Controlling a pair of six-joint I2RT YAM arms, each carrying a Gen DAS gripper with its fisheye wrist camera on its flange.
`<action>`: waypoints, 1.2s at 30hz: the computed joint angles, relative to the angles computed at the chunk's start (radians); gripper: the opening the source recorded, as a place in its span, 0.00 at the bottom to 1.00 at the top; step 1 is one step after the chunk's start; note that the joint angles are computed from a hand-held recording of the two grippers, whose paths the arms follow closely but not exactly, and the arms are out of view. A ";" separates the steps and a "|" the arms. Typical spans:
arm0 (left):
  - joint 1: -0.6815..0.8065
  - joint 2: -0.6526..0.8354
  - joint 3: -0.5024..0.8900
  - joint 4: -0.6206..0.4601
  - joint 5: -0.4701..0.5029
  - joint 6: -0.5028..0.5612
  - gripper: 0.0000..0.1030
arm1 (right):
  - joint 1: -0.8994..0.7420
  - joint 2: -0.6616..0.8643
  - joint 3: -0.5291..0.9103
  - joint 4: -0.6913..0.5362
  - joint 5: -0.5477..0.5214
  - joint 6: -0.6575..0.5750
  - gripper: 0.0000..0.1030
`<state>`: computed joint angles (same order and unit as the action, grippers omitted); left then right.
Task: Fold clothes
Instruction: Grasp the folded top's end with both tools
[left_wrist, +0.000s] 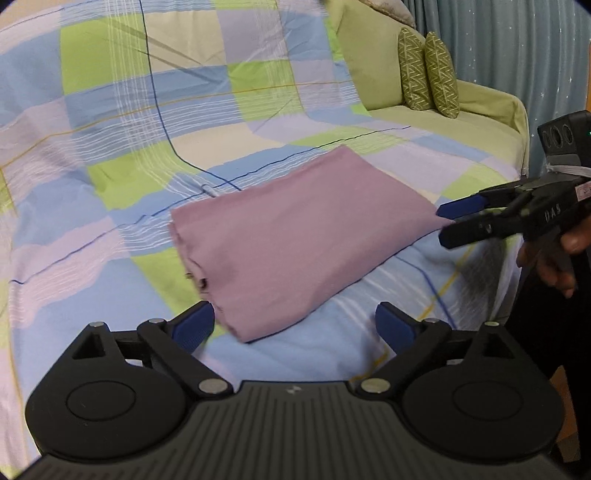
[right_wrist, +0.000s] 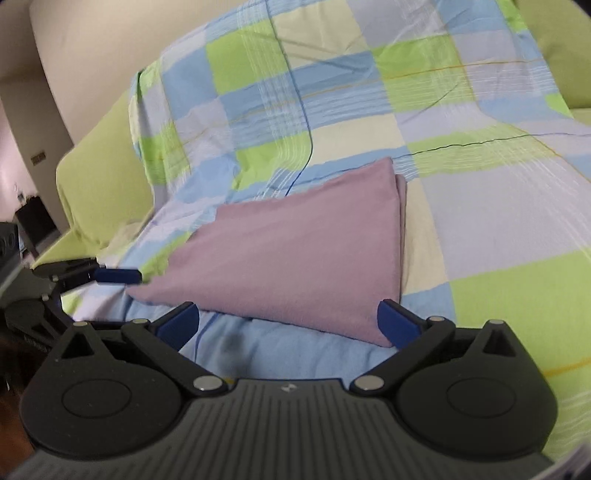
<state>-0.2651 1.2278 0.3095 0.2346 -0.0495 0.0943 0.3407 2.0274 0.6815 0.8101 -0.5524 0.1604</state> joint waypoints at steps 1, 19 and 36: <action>-0.007 -0.007 0.002 -0.006 -0.009 0.035 0.96 | 0.005 -0.006 0.002 -0.013 0.010 -0.011 0.99; -0.159 0.202 0.121 0.046 -0.224 0.274 0.99 | -0.021 -0.037 0.036 -0.192 -0.004 -0.201 0.99; -0.278 0.214 0.114 0.141 -0.349 0.596 0.86 | 0.243 -0.193 -0.030 -0.186 0.546 -0.845 0.63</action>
<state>-0.5435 1.4416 0.4232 0.3759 -0.3984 0.6906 0.5833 1.8340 0.6512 0.6238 -0.0066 -0.6849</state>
